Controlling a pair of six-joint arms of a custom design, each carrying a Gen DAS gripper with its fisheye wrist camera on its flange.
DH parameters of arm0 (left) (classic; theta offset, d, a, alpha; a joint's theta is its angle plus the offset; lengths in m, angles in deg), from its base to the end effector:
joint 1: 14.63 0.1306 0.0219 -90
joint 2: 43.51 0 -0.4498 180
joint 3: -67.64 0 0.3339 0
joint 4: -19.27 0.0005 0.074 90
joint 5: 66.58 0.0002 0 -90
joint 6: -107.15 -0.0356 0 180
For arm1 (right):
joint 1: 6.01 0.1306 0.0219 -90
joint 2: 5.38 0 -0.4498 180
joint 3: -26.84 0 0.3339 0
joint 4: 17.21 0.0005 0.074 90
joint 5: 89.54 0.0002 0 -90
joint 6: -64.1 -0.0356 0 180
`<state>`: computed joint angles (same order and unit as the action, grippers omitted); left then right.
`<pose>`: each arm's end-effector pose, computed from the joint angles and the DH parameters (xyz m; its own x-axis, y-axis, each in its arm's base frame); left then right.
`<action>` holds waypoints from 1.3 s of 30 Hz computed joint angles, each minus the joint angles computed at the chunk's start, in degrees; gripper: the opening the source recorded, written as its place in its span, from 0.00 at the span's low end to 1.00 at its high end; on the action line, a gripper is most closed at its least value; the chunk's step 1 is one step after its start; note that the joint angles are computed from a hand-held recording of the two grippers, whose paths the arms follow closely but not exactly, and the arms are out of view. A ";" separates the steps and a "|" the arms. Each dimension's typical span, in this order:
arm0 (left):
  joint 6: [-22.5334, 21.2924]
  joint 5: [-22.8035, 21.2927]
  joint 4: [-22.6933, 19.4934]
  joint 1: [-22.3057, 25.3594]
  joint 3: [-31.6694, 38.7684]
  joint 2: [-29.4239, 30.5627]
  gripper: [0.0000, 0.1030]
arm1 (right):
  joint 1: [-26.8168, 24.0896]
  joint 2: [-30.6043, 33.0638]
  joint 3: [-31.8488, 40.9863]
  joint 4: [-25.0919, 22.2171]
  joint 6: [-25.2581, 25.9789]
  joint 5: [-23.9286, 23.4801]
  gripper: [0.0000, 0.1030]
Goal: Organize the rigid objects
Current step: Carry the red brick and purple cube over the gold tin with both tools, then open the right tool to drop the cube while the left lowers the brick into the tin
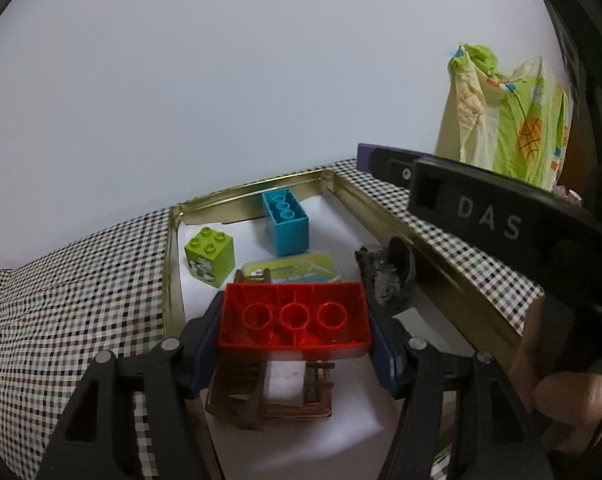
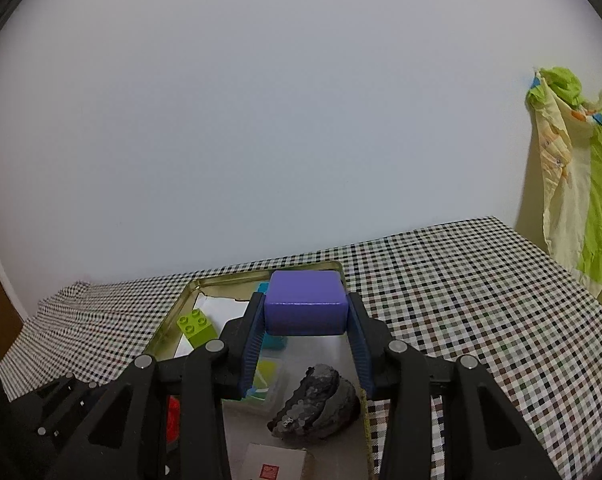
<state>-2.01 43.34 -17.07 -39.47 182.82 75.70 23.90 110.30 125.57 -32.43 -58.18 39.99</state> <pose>0.5902 -0.2871 0.4300 -0.3483 0.5013 -0.7921 0.7885 0.6136 0.0416 0.5507 0.2901 0.3844 -0.3462 0.2761 -0.8966 0.3162 0.9342 0.1656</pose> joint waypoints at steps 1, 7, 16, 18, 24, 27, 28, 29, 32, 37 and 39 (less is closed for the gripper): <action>-0.26 -0.70 0.44 -0.16 -0.31 -0.04 0.62 | 0.28 0.34 0.67 -0.91 0.03 0.33 0.42; -0.43 -4.52 0.96 -0.72 0.15 0.45 0.62 | 0.76 1.96 4.30 -7.47 -1.95 1.34 0.42; 0.76 -5.47 -1.69 -0.34 2.86 2.06 0.62 | 0.06 2.92 6.67 -10.91 -2.03 -0.45 0.42; 1.12 -5.71 -2.03 -0.32 3.43 2.43 0.62 | 0.11 3.13 7.12 -11.59 -2.01 -0.31 0.42; 1.00 -6.35 -2.37 -0.64 4.26 2.99 0.62 | -0.01 3.98 8.81 -14.09 -2.11 -0.81 0.42; 0.90 -6.62 -2.47 -0.69 4.33 3.04 0.62 | -0.05 4.48 9.71 -15.07 -2.74 -1.15 0.42; 0.86 -6.67 -2.60 -0.70 4.50 3.11 0.62 | -0.12 4.61 9.95 -15.27 -2.78 -1.34 0.42; 0.79 -6.71 -2.64 -0.67 4.53 3.15 0.62 | -0.15 4.71 10.13 -15.52 -2.80 -1.49 0.42; 0.64 -7.05 -2.84 -0.60 4.77 3.31 0.62 | -0.33 5.30 11.33 -17.01 -2.82 -2.29 0.42; 0.55 -7.45 -2.94 -0.57 5.01 3.49 0.61 | -0.79 5.57 11.64 -17.30 -2.62 -4.67 0.42; 0.52 -7.26 -3.11 -0.57 5.20 3.59 0.61 | -0.94 5.63 11.75 -17.45 -2.39 -5.38 0.42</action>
<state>-1.50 36.07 -20.18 -40.04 188.03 79.29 22.96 115.94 137.33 -49.88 -60.57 34.61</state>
